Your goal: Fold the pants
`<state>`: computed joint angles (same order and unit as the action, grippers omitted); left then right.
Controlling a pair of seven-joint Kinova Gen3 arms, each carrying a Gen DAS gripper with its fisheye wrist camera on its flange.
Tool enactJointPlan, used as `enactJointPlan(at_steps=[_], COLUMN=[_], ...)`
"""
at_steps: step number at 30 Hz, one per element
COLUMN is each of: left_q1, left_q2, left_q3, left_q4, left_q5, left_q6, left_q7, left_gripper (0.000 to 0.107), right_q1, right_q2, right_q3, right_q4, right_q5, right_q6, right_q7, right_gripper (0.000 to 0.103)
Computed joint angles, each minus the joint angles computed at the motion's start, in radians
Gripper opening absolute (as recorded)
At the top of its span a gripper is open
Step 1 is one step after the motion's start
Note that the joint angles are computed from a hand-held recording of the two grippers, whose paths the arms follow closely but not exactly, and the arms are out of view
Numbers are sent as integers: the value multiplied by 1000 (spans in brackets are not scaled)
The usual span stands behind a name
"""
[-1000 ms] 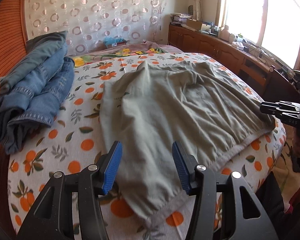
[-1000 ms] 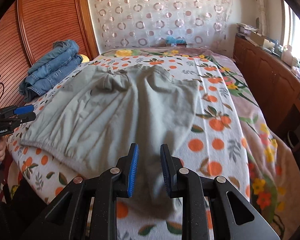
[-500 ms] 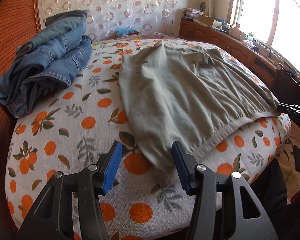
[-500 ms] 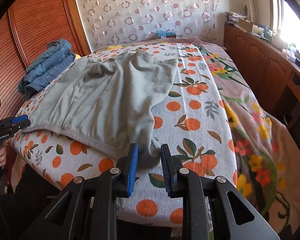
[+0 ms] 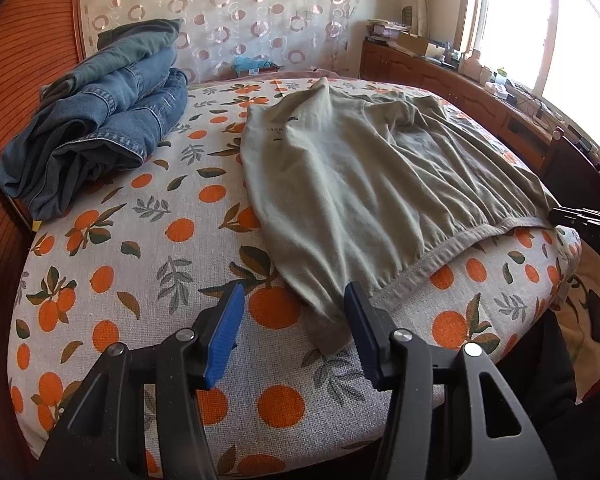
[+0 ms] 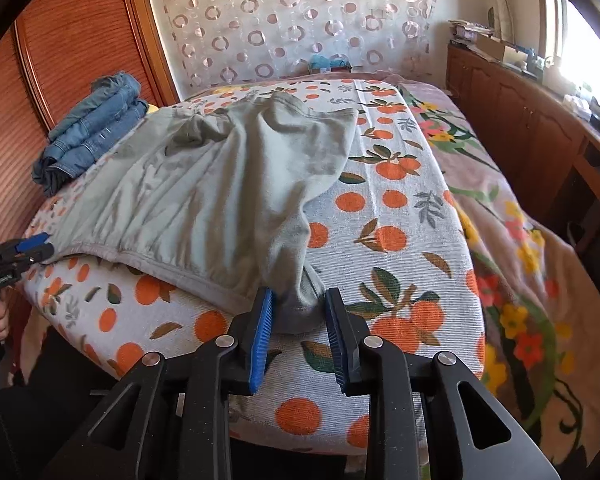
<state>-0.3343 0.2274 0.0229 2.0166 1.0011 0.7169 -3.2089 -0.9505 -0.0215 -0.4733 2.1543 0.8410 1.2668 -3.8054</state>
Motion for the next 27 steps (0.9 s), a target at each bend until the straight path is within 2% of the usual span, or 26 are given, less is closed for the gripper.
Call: enactJointPlan(at_steps=[3, 10, 15, 21, 27], left_q1=[-1, -9, -4, -10, -29], left_q2=[0, 3, 1, 2, 0], left_q3=[0, 0, -4, -10, -17], left_q4=[0, 5, 7, -12, -34], left_q5=[0, 28, 29, 15, 33], left_q6=[1, 4, 3, 20, 37], left_q7=[-1, -27, -21, 22, 18], left_gripper=[53, 53, 53, 53, 53], right_q1=[3, -11, -13, 19, 95], right_q2=[-27, -64, -58, -76, -44], right_q3=[-5, -72, -74, -49, 14], right_q4=[16, 20, 29, 9, -37], right_q5=[13, 14, 25, 101, 223], right_q6=[-34, 1, -14, -16, -142], right_q7=[-12, -84, -99, -34, 91], right_gripper=[11, 9, 9, 9, 9])
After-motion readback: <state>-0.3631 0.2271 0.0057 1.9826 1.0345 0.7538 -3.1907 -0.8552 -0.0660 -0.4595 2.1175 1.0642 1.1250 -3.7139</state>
